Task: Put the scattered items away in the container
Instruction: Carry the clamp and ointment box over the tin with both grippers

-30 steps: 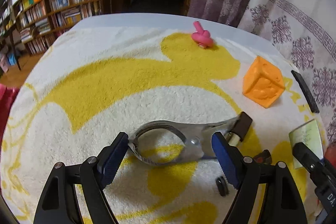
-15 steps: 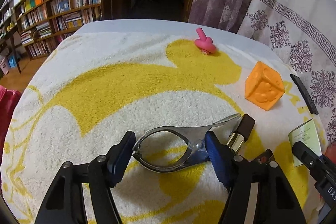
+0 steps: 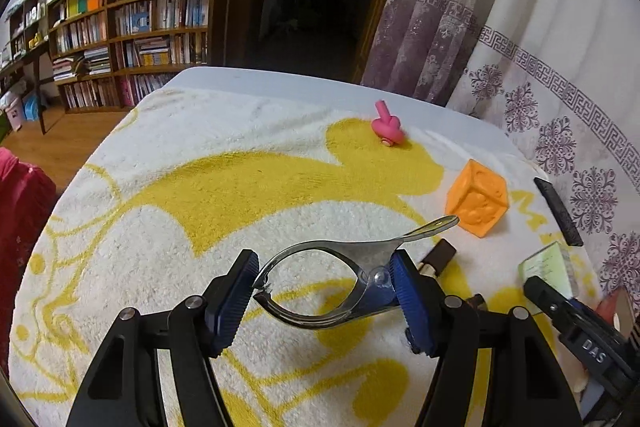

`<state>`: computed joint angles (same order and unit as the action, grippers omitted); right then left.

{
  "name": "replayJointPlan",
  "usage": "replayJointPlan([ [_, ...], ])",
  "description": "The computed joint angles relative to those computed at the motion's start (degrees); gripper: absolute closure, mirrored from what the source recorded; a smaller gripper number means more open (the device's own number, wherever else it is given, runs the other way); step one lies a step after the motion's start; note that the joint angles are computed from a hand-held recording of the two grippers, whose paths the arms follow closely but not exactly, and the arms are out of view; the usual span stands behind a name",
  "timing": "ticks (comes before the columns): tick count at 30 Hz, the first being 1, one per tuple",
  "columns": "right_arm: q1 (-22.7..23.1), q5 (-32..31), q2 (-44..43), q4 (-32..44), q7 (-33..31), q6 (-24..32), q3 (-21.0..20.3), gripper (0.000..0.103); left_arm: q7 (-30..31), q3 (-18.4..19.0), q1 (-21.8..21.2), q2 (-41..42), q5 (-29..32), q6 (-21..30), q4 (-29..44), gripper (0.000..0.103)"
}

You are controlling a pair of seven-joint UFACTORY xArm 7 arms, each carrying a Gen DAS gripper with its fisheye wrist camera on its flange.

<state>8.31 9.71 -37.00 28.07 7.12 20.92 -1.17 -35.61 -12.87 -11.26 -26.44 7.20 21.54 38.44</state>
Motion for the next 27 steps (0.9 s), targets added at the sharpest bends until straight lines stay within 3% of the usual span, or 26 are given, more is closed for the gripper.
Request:
replayJointPlan([
  [12,-1.60,-2.08,0.27,-0.52,1.23,-1.45,1.27,0.055,1.05,0.25,-1.58,-0.04,-1.60,-0.70,-0.33,0.034],
  [18,-4.86,-3.92,-0.30,-0.40,4.78,-1.42,2.67,0.055,1.15,0.76,-1.81,-0.50,-2.36,-1.16,-0.59,0.034],
  [27,-6.10,-6.59,-12.62,-4.79,8.54,4.33,3.81,0.055,2.60,1.15,-3.19,-1.63,-4.10,-2.06,-0.81,0.034],
])
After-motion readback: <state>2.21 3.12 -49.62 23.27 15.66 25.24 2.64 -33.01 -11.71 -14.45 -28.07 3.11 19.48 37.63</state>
